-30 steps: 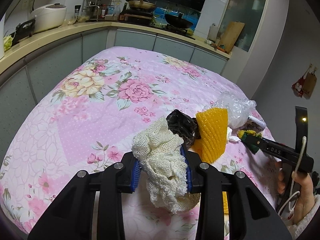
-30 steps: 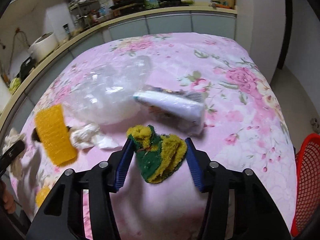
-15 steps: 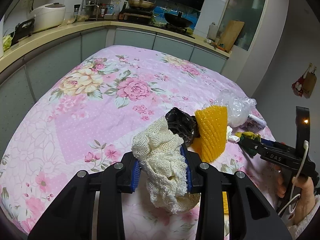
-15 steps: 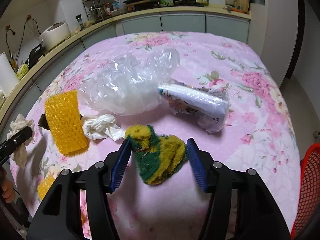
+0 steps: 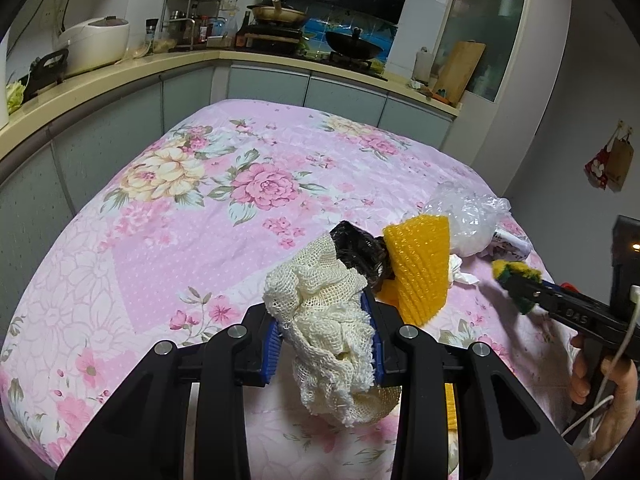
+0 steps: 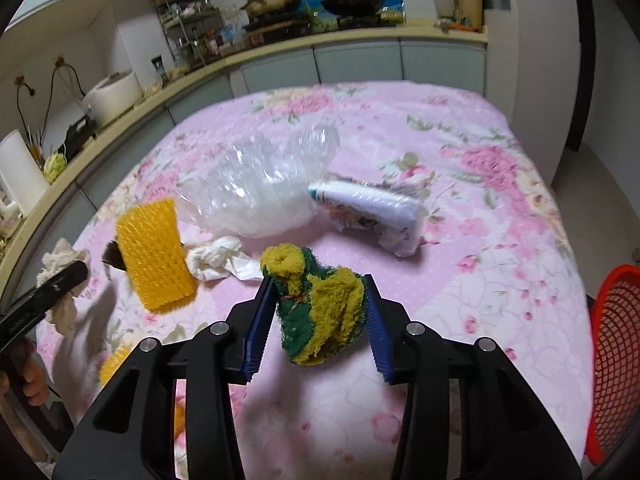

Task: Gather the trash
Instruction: 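Carry the lace cloth and scrubber over the red wastebasket with both tools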

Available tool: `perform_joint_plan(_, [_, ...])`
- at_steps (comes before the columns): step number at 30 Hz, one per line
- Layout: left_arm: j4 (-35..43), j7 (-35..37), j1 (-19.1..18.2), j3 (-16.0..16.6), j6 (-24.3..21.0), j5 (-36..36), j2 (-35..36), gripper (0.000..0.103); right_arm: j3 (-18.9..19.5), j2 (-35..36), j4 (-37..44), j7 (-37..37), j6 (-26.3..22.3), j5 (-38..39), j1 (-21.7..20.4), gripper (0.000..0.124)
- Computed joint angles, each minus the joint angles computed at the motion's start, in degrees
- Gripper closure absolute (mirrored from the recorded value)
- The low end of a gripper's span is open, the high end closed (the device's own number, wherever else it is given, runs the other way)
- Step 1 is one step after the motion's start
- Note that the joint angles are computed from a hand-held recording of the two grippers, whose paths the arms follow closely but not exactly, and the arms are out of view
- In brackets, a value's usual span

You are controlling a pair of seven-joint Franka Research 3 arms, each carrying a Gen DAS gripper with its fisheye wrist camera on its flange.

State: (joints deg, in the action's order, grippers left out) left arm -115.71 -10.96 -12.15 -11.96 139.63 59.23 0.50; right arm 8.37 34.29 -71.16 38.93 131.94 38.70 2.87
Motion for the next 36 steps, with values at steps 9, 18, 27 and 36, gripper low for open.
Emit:
perform_joint_plan(9, [4.78, 1.26, -1.68, -0.52, -5.54, 3.02, 1.62, 0.070, 1.64, -7.68, -8.54, -8.84, 5.83, 10.48, -2.67, 0.082])
perform_joint_plan(18, [10.57, 3.49, -4.29, -0.73, -11.23, 6.77, 3.90, 0.070, 0.83, -12.12, -11.91, -13.43, 6.54, 20.77, -3.86, 0.082])
perform_joint_plan(27, [16.33, 6.60, -6.54, 0.05, -12.48, 9.59, 6.89, 0.070, -0.83, -14.14, -12.58, -15.97, 6.24, 26.99, -4.54, 0.082])
perform_joint_plan(36, [23.28, 10.38, -9.02, 1.57, -11.97, 10.58, 11.49, 0.070, -1.76, -14.22, -11.76, -16.57, 6.91, 29.53, -5.60, 0.082])
